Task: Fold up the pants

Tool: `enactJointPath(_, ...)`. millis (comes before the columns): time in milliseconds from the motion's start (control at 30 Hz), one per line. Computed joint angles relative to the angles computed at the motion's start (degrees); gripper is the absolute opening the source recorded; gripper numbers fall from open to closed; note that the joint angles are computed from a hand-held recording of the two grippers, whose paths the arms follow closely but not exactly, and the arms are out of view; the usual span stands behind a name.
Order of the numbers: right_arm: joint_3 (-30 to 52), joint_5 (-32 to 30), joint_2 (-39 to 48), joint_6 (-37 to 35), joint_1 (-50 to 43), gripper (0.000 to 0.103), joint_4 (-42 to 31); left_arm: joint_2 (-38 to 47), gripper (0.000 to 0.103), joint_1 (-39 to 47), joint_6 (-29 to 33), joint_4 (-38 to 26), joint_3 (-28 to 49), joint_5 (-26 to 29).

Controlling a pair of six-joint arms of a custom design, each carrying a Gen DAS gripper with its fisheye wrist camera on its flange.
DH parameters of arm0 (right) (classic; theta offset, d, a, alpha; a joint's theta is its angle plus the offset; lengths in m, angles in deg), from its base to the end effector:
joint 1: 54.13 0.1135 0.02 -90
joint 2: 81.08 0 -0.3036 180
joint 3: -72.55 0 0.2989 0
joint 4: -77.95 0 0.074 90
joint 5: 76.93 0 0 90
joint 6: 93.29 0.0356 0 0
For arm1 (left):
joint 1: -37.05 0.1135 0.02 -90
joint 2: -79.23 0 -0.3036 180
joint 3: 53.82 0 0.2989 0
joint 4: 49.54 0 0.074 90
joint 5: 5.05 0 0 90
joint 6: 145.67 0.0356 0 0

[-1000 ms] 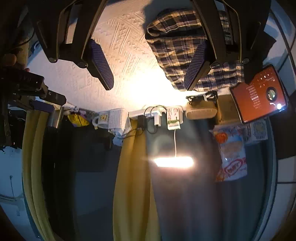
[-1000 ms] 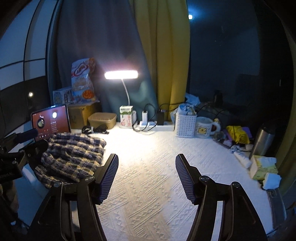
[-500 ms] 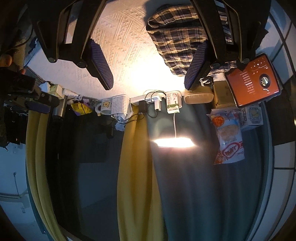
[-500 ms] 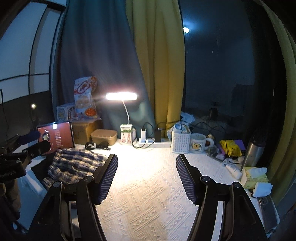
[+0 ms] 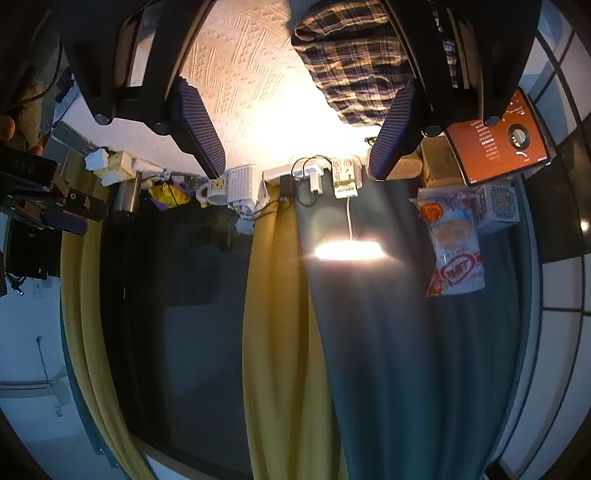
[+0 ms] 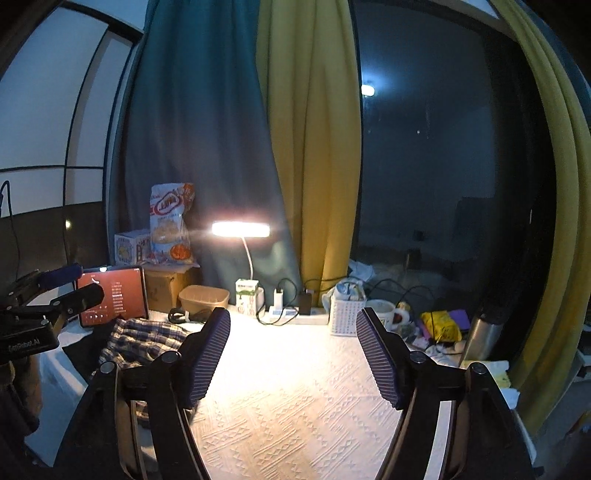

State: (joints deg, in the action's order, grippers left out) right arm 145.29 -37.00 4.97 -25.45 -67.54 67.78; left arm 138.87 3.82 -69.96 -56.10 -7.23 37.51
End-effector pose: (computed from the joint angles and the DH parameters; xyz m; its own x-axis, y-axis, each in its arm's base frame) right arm 0.3748 -0.0613 0.3090 -0.1570 -0.2115 -0.9647 -0.6419 0.7642 -0.0630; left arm 0.2236 -0.1151 0.2751 -0.2203 -0.0553 -0.9739 -0.2725 0.9621 0.0070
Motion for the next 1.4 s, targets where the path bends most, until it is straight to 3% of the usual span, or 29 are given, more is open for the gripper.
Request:
enactJointPath(133, -0.54, -0.67, -1.52, 0.85, -0.88, 0.074, 1.23, -0.73, 0.082, -0.79, 0.99, 1.00, 0.02, -0.67)
enactJointPath(267, -0.86, -1.61, -2.74, 1.34, -1.88, 0.082, 2.16, -1.12, 0.083, -1.28, 2.64, 2.17, 0.05, -0.66)
enactJointPath(733, -3.16, -3.12, -7.88, 4.48, -4.68, 0.083, 5.55, -3.57, 0.086, -5.94, 6.20, 4.70, 0.34, -4.91)
enactJointPath(900, -3.74, -4.17, -9.21, 5.64, -5.87, 0.087, 6.67, -4.08, 0.099, -7.76, 7.08, 5.86, 0.24, -7.35)
enactJointPath(1000, -4.20, -4.84, -9.66, 6.38, -6.47, 0.094, 7.52, -3.66, 0.102, -7.73, 5.86, 3.93, 0.92, -7.46)
enactJointPath(1100, -4.27, -4.46, -9.70, 6.40, -6.51, 0.095, 7.43, -2.67, 0.102, -7.68, 4.88, 1.39, 1.87, -7.18)
enactJointPath(1400, -4.40, -2.67, -9.71, 6.37, -5.77, 0.096, 6.86, -1.93, 0.102, -8.97, 5.00, 2.25, 1.45, -8.71)
